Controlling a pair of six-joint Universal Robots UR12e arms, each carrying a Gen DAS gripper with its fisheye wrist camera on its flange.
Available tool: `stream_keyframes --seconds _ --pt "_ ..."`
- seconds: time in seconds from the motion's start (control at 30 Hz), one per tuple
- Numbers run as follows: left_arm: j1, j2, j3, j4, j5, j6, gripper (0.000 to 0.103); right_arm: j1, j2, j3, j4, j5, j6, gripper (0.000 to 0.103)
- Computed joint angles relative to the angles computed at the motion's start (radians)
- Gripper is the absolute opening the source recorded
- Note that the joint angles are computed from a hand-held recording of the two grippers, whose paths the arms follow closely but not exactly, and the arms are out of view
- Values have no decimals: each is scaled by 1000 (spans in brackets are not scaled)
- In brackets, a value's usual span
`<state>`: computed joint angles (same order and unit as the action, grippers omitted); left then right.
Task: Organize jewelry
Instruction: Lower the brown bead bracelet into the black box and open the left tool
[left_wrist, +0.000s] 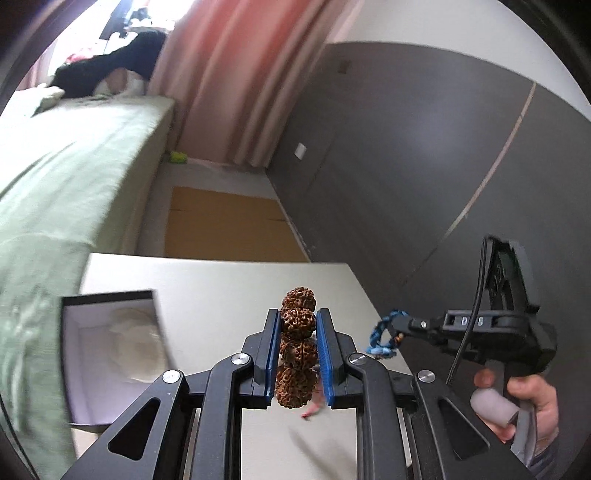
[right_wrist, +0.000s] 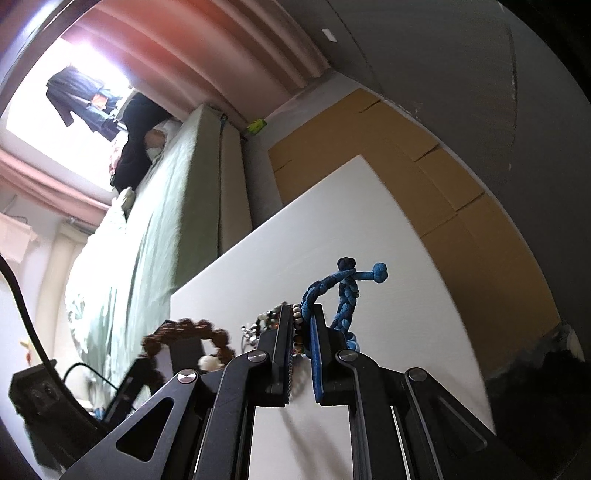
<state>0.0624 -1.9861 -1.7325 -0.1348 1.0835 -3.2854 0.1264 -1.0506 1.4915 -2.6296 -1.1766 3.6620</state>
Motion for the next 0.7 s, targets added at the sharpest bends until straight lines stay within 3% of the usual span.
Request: stream_keyframes --seconds 0.47,0.7 --pt "82 41 -57 53 60 -71 20 39 33 -49 36 9 -28 10" --pt "89 27 -46 -26 64 -62 20 55 53 -80 56 7 -37 10"
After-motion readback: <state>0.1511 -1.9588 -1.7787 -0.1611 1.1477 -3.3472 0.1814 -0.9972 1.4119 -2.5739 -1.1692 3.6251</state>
